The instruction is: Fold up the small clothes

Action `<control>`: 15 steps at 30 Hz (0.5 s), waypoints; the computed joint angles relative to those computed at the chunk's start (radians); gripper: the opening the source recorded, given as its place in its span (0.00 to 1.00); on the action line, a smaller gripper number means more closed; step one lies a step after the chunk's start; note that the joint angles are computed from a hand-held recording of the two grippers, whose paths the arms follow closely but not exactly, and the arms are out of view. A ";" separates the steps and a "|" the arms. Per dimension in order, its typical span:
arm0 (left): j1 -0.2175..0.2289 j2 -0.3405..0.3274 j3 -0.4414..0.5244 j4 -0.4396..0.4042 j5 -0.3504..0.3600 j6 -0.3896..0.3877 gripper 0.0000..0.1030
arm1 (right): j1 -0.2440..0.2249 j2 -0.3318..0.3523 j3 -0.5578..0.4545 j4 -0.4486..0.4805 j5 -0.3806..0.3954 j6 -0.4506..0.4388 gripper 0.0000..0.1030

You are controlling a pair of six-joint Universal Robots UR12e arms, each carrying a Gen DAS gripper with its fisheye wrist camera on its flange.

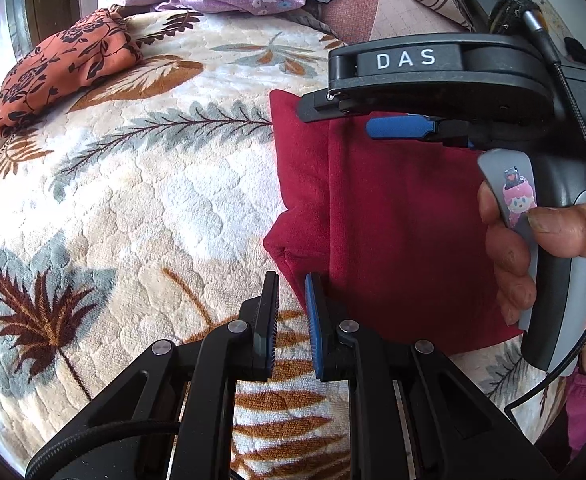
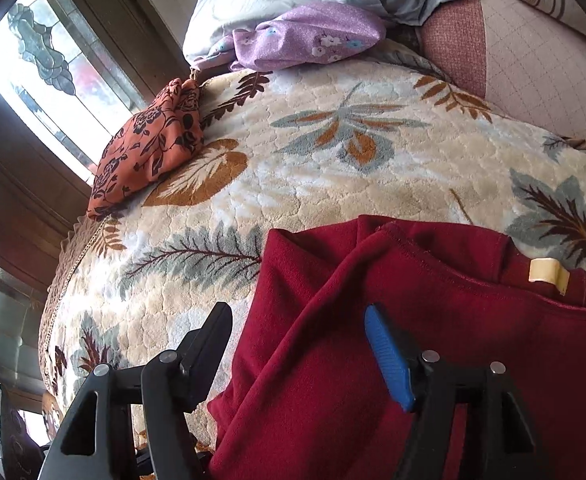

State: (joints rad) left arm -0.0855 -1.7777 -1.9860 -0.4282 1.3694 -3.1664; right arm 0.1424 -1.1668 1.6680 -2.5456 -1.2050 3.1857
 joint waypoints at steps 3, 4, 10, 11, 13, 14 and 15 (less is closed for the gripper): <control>0.004 0.000 0.000 0.000 0.003 -0.016 0.12 | 0.012 0.013 -0.018 0.036 -0.024 0.003 0.65; 0.006 -0.001 0.000 -0.002 0.004 -0.021 0.12 | 0.019 0.020 -0.029 0.057 -0.040 -0.006 0.67; 0.022 -0.001 -0.004 0.002 -0.035 -0.059 0.51 | 0.065 0.050 -0.068 0.078 -0.161 -0.066 0.85; 0.025 -0.001 -0.006 0.010 -0.044 -0.070 0.53 | 0.073 0.056 -0.076 0.085 -0.188 -0.081 0.85; 0.027 -0.002 -0.004 0.006 -0.052 -0.076 0.53 | 0.088 0.066 -0.083 0.083 -0.251 -0.105 0.85; 0.028 -0.002 -0.004 0.008 -0.055 -0.078 0.53 | 0.093 0.071 -0.085 0.078 -0.274 -0.115 0.85; 0.029 -0.002 -0.004 0.007 -0.060 -0.079 0.53 | 0.093 0.073 -0.084 0.071 -0.285 -0.118 0.83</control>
State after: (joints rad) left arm -0.0560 -1.7800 -1.9899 -0.4216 1.3097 -3.2458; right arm 0.2356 -1.0941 1.5842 -2.4745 -1.4901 3.0674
